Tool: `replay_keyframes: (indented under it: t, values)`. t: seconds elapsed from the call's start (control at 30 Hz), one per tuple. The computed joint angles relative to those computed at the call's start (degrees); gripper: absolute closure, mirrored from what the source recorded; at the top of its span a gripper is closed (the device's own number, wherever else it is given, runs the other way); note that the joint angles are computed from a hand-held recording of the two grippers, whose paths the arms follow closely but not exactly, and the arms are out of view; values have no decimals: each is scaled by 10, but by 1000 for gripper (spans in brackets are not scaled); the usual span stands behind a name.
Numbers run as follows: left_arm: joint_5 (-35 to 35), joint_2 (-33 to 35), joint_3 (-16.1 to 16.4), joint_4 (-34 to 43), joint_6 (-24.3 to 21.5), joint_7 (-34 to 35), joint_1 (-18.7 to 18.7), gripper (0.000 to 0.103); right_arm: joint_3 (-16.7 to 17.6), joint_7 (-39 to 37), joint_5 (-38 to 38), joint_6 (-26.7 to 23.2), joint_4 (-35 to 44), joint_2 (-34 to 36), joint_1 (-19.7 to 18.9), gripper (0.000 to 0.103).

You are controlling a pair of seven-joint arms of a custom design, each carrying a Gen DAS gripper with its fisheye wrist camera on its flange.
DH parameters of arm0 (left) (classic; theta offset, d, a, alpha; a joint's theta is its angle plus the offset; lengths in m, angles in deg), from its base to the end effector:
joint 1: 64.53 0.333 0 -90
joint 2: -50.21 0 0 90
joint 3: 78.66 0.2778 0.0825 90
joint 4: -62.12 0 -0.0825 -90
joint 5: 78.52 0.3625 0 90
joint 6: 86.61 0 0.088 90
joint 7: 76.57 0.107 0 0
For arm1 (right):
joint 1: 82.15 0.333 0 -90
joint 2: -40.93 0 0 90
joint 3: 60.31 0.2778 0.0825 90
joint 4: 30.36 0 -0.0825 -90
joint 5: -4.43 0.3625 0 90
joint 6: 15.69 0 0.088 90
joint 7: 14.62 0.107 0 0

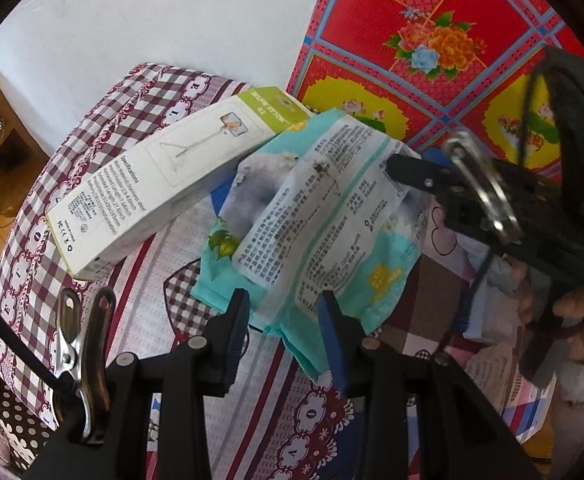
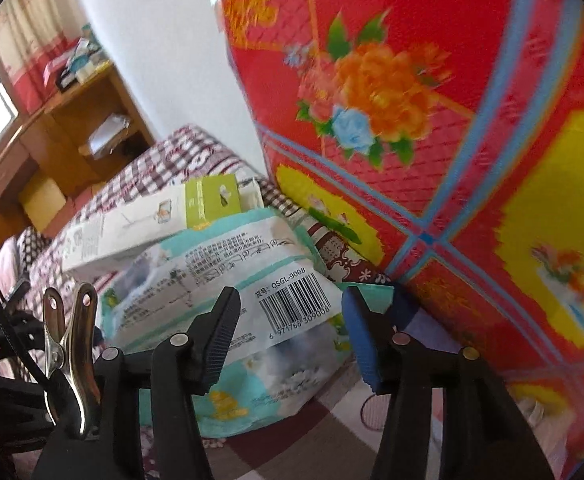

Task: Collect trash
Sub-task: 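Lower both grippers toward the teal wet-wipe pack on the bed, then close the right gripper on the wet-wipe pack's edge while the left gripper approaches it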

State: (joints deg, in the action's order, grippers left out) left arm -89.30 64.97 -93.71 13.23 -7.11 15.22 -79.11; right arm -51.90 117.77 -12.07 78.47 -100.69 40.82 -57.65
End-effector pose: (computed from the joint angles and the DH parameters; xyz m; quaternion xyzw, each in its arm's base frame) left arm 0.4810 -0.2632 0.7437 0.4619 -0.8670 0.1848 0.0299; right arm 0.4500 0.2574 0.7531 -0.6108 0.7514 -0.1674 0.1854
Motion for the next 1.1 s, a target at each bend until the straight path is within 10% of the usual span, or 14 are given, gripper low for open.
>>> replay_keyframes:
  t: [1.1]
  values:
    - [-29, -89, 18, -130, 28, 47, 30, 65, 13, 3, 136, 23, -63, -18, 6, 41]
